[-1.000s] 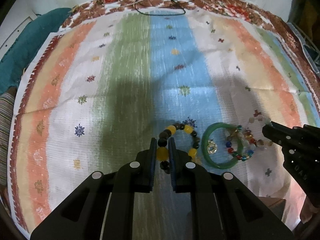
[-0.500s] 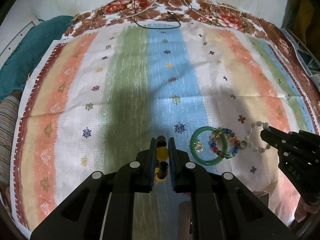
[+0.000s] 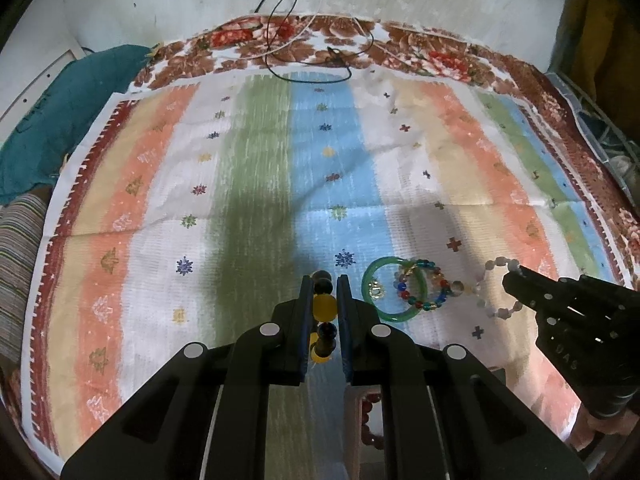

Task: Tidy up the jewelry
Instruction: 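Lift both held bracelets and carry them over the silver tin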

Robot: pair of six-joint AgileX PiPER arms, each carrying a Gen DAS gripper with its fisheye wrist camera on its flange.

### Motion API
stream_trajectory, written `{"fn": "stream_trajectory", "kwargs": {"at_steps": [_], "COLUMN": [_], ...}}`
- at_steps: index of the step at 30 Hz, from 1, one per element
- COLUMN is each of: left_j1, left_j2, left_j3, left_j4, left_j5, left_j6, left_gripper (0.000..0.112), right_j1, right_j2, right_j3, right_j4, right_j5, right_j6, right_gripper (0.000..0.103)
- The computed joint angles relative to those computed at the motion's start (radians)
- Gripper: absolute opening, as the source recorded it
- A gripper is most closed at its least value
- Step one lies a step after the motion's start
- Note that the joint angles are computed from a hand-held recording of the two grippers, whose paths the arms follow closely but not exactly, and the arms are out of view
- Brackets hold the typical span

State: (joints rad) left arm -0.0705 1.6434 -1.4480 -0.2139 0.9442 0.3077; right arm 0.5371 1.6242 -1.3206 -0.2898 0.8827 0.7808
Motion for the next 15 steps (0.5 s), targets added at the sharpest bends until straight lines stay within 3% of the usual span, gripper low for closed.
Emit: {"fn": "stream_trajectory", "kwargs": {"at_steps": [15], "left_j1": [-0.015], "left_j2": [-0.173], "left_j3": [0.093], "left_j4": [-0.076], "left_j5": [0.032], "left_j6": [0.071], "left_gripper": [0.011], "right_j1": [0.101], "right_j2": [-0.121], "right_j3": [0.063], "right_j4": [-0.065], "right_j5": [0.003], "right_j6": [0.107], "right_gripper": [0.009]}}
